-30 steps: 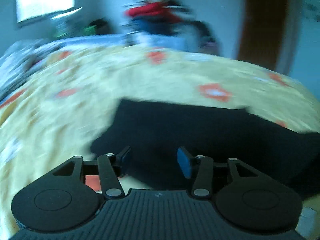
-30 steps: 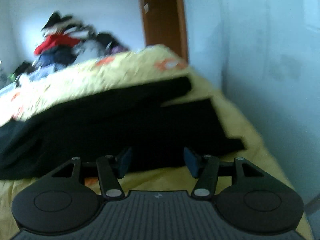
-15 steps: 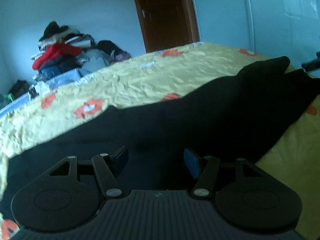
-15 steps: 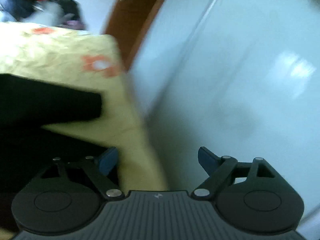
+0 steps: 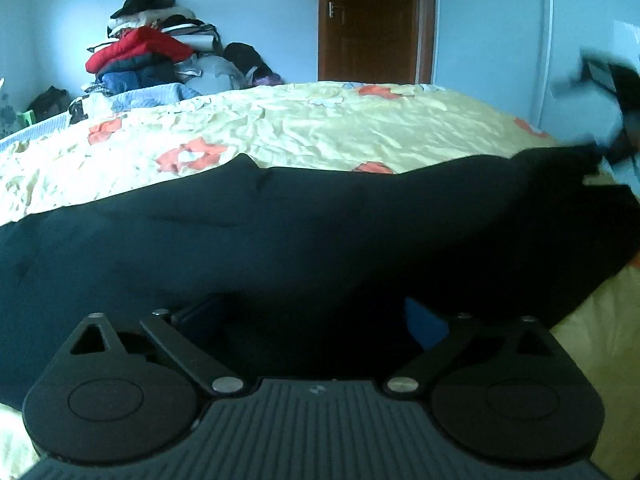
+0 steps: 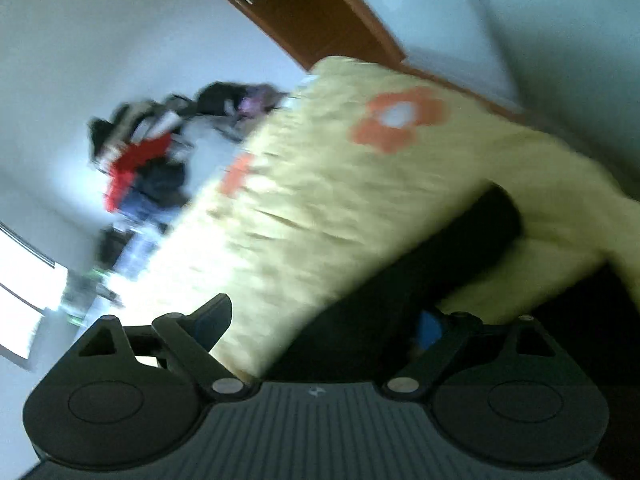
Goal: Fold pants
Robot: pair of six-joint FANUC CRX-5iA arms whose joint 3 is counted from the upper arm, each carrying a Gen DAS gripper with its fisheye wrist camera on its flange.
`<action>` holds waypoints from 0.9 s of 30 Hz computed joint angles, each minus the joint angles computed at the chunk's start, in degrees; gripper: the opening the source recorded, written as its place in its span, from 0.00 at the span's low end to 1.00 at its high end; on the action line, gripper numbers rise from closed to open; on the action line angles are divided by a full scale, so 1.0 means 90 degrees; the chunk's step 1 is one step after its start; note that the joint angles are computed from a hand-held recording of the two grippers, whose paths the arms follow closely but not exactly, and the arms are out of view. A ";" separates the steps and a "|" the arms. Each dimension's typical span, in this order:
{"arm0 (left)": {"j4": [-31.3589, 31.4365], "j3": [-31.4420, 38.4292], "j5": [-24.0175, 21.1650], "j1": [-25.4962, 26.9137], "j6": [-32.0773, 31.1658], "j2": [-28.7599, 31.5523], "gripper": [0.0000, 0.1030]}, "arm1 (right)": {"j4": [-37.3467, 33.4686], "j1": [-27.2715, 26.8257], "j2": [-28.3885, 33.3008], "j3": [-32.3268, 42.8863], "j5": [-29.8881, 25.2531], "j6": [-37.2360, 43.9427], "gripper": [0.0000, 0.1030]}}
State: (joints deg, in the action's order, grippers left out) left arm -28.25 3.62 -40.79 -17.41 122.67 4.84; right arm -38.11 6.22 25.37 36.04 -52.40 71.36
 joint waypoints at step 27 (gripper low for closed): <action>-0.0025 0.0022 -0.0046 -0.0014 0.0012 0.0027 1.00 | -0.1880 -0.0231 0.0480 0.0047 0.0293 0.0800 0.94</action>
